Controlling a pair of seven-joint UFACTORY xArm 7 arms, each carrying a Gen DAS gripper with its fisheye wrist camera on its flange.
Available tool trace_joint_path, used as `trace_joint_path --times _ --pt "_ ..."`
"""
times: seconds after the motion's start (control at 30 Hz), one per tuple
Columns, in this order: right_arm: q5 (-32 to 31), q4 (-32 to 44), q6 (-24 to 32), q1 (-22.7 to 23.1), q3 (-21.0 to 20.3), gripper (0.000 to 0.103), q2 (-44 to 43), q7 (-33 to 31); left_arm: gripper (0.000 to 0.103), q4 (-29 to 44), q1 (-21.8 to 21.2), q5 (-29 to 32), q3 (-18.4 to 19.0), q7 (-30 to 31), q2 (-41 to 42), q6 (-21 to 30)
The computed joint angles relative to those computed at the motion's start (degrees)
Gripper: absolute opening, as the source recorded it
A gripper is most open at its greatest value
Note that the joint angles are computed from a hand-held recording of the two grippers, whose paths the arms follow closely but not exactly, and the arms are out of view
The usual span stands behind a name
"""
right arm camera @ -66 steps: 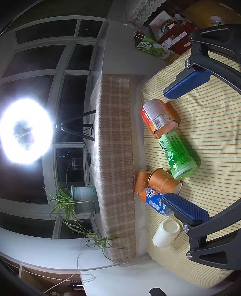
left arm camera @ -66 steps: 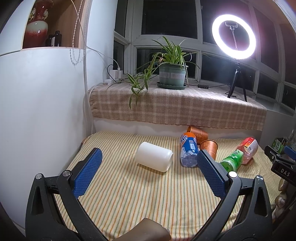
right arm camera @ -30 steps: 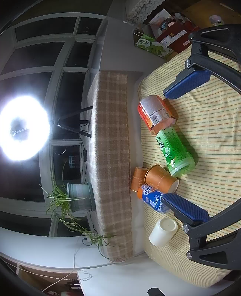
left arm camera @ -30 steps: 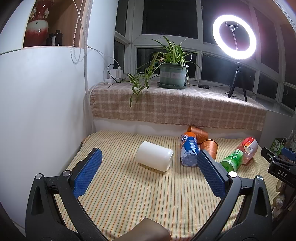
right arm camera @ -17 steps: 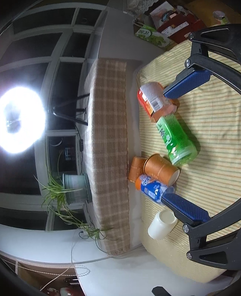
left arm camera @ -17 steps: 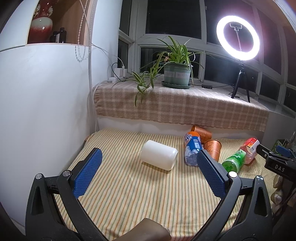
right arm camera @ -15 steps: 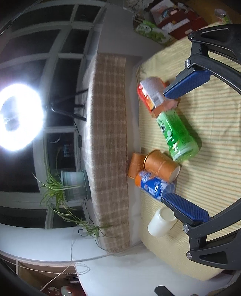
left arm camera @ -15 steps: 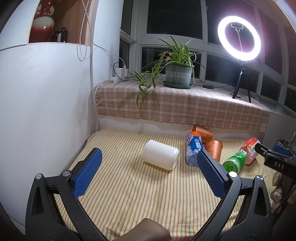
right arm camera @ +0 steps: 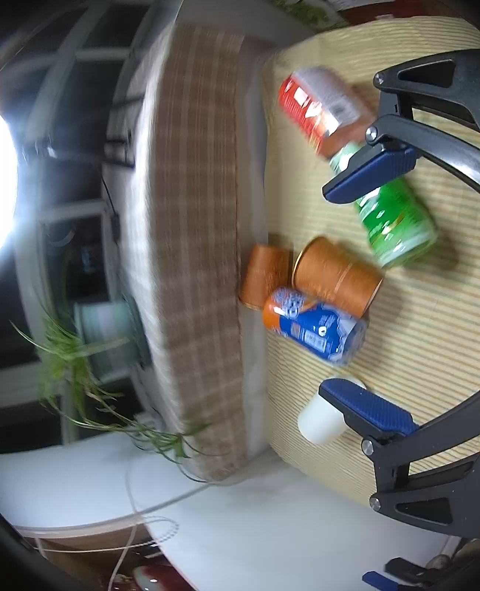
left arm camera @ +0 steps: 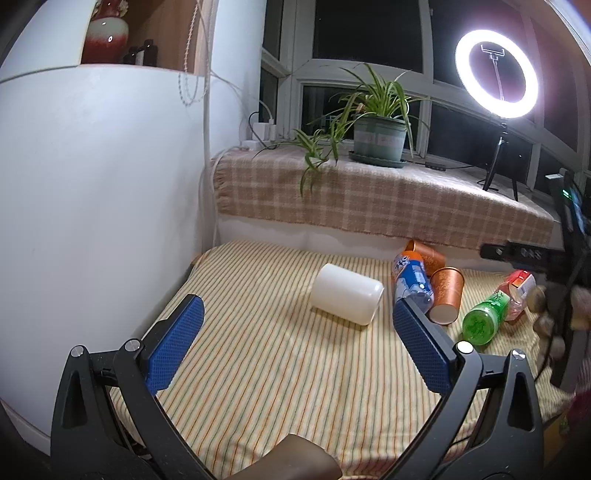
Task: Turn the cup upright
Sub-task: 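Move the right tool to the blue ARCTIC OCEAN cup and close on it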
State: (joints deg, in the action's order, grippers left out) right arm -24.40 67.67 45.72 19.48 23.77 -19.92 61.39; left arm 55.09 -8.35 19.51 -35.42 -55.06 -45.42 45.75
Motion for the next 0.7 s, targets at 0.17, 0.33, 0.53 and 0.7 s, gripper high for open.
trace_joint_path --times 0.17,0.33,0.53,0.7 --pt "5.84 6.22 -1.76 2.26 -3.43 0.087 8.12 -6.13 0.103 -1.52 -0.88 -0.49 0.71 0.11 -1.11 0.98" --pt "12.11 13.57 0.14 5.09 -6.73 0.08 16.01 -11.87 0.103 -3.23 -1.47 -1.15 1.66 -0.16 -2.57 1.8" --pt "14.64 23.61 7.08 8.03 -9.25 0.076 24.69 -14.61 0.103 -5.23 -1.83 -1.89 2.77 -0.44 -4.15 1.82" --pt "14.59 30.22 11.76 10.24 -11.21 0.074 30.46 -15.21 0.103 -6.73 -2.02 -2.52 3.65 -0.4 -5.43 1.87"
